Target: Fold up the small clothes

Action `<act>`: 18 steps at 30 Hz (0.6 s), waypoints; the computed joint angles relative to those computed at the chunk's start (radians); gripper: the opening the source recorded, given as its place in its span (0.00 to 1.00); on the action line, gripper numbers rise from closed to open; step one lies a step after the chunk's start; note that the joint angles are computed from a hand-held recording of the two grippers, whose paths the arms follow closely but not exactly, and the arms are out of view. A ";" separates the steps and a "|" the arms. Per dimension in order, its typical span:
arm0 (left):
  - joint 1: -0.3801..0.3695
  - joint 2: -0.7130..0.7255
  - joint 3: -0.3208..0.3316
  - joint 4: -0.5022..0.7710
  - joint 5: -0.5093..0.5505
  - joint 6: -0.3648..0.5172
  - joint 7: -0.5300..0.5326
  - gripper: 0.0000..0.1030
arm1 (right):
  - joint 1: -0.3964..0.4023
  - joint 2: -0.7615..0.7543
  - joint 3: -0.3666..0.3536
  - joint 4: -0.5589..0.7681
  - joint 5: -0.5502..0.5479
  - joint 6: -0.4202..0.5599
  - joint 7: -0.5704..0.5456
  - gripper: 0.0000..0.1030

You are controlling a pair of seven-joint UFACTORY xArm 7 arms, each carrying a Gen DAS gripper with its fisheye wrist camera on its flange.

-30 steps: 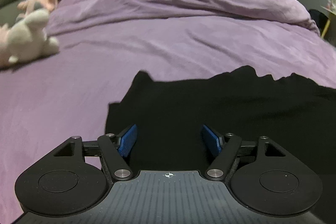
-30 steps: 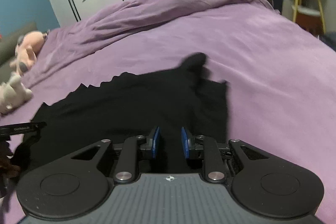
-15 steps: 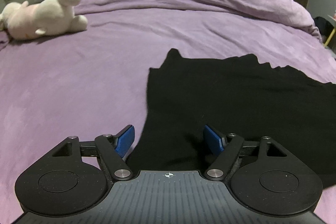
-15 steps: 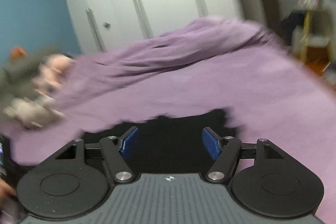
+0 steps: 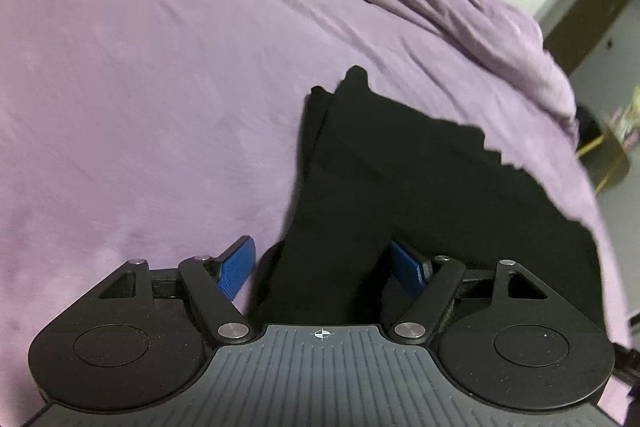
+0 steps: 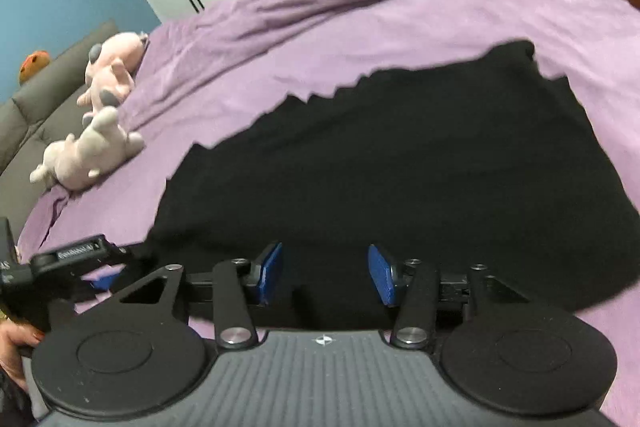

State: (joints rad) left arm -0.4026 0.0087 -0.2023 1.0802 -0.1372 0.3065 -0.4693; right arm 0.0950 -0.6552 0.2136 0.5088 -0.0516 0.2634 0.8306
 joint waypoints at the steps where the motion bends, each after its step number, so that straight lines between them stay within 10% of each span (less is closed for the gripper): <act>1: 0.000 0.017 -0.001 0.007 -0.015 -0.020 0.005 0.76 | -0.003 0.013 0.004 0.003 -0.001 -0.011 0.003 0.43; 6: 0.014 0.083 -0.029 0.059 -0.184 -0.056 0.106 0.65 | -0.031 0.138 0.078 0.078 -0.049 -0.043 0.044 0.37; 11: 0.054 0.110 -0.075 0.086 -0.445 -0.054 0.283 0.30 | -0.096 0.231 0.178 0.162 -0.214 0.018 0.102 0.38; 18: 0.056 0.107 -0.076 0.095 -0.665 -0.048 0.407 0.19 | -0.080 0.207 0.147 0.149 -0.292 0.034 0.185 0.37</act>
